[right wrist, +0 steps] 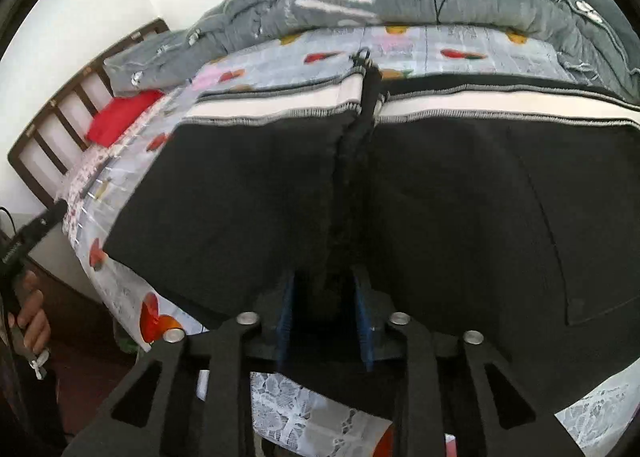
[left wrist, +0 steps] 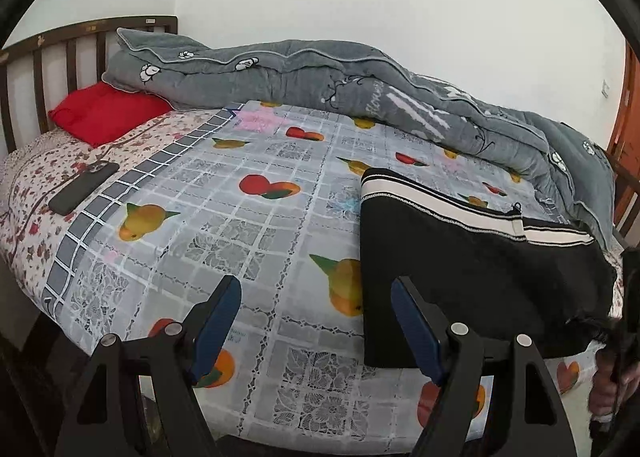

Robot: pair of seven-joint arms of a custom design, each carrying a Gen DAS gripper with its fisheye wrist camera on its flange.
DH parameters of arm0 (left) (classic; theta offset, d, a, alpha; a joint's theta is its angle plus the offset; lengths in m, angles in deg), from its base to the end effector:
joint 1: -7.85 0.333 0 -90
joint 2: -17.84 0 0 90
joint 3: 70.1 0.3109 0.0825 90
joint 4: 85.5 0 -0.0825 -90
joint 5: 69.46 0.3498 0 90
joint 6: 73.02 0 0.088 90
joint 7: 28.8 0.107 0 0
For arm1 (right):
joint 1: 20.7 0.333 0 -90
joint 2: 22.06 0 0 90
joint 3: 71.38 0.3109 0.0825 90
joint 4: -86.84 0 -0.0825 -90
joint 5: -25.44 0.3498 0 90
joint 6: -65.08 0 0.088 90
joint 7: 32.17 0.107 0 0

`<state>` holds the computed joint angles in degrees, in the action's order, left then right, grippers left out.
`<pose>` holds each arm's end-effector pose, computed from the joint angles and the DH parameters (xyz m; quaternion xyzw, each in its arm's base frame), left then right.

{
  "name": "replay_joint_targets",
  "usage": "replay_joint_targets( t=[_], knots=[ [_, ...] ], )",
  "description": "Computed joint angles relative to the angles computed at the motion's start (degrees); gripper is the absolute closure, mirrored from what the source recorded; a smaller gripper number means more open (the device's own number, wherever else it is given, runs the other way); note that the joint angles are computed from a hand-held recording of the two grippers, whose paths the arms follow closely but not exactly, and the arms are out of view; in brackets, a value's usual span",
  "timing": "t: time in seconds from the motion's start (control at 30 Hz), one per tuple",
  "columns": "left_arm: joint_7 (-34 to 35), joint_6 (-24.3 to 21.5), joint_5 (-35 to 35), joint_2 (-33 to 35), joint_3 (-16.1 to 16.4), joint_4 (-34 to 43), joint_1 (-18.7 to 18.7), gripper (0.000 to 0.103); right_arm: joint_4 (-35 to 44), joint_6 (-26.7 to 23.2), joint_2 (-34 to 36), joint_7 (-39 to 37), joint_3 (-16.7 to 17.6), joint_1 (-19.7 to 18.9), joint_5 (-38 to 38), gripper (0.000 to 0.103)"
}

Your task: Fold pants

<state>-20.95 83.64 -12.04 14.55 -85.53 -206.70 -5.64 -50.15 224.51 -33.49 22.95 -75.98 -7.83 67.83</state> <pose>0.4557 -0.2916 0.5116 -0.6711 0.5975 -0.3432 0.2737 0.4774 0.0375 0.4676 -0.7024 0.6186 -0.1093 0.3347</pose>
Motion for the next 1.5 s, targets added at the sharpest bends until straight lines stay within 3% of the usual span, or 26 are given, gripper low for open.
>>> replay_joint_targets(
  t=[0.03,0.1,0.17,0.27,0.33,0.37,0.4,0.43,0.5,0.57,0.6,0.7,0.8,0.93,1.03,1.17,1.27,1.37,1.43,1.5],
  knots=[
    [-0.10,-0.38,0.37,-0.14,-0.11,-0.09,-0.06,0.027,-0.07,0.45,-0.81,-0.21,-0.33,0.02,1.07,0.063],
    [-0.08,-1.06,0.94,-0.07,-0.23,0.02,-0.13,0.027,0.06,3.86,-1.15,-1.00,-0.70,0.48,3.13,0.041],
    [0.21,-0.40,0.01,0.31,0.00,0.16,-0.13,0.027,2.41,4.46,0.84,-1.18,-1.42,0.53,3.82,0.038],
    [0.60,1.03,-0.69,1.40,0.27,0.83,-0.25,0.027,8.73,-0.39,6.42,-0.95,-2.10,-0.49,7.60,0.038],
    [1.45,0.75,-1.12,2.58,0.30,1.87,-0.72,0.027,13.20,-5.04,10.60,0.68,-1.35,-2.11,7.47,0.045],
    [1.88,0.60,-1.28,3.04,0.40,2.30,-1.02,0.027,13.83,-3.96,11.75,1.70,-0.22,-2.46,5.03,0.071],
    [2.48,0.25,-1.50,3.59,0.46,2.87,-1.39,0.027,13.99,-2.72,12.20,1.37,0.85,-2.77,3.43,0.083],
    [2.79,-0.06,-1.58,3.89,0.60,3.18,-1.74,0.027,13.08,-0.51,11.43,-0.79,1.90,-3.07,3.18,0.086],
    [3.28,-0.60,-1.41,4.34,0.86,3.67,-2.40,0.027,11.73,0.73,8.97,-10.28,2.46,-3.73,14.26,0.094],
    [3.37,-0.10,-1.90,4.74,1.23,3.76,-2.74,0.027,10.76,-1.66,7.27,-14.09,0.23,-3.45,21.79,0.094],
    [3.96,0.46,-2.83,5.19,1.40,3.96,-2.84,0.027,10.31,-0.91,7.90,-11.44,2.03,-5.27,19.52,0.090],
    [6.26,0.12,-5.41,7.60,1.72,6.18,-3.80,0.027,8.74,3.50,9.38,-4.74,3.45,-4.84,8.69,0.081],
    [7.03,0.22,-5.14,8.93,2.28,7.55,-5.25,0.027,3.74,8.82,4.65,3.89,4.39,-4.93,-0.51,0.068],
    [8.73,-3.75,-6.20,11.91,2.64,10.24,-7.47,0.027,-1.22,11.28,-0.93,-0.32,0.88,0.15,3.20,0.061],
    [12.60,-8.76,-11.31,15.15,2.62,13.16,-9.05,0.027,-4.29,12.54,-0.56,2.79,2.01,-0.13,-4.40,0.054],
    [14.41,-8.50,-13.45,15.53,3.60,13.54,-10.52,0.027,-6.28,15.21,-0.50,10.12,3.05,-0.51,-10.95,0.050],
    [13.78,-6.81,-12.56,14.68,4.37,13.55,-11.02,0.027,-7.56,15.07,-3.98,8.31,-1.25,2.57,-10.35,0.049],
    [12.04,-6.38,-11.56,15.13,4.81,15.27,-11.45,0.027,-10.90,17.33,-8.54,10.54,-2.41,-0.45,-14.11,0.045],
    [11.64,-7.17,-12.11,16.63,4.88,17.73,-11.73,0.029,-12.51,18.35,-10.59,13.07,-2.15,-4.90,-17.33,0.042],
    [12.51,-6.21,-13.56,18.62,5.00,20.31,-11.85,0.029,-13.72,19.59,-11.89,17.16,-1.04,-11.69,-21.64,0.039]
  ],
)
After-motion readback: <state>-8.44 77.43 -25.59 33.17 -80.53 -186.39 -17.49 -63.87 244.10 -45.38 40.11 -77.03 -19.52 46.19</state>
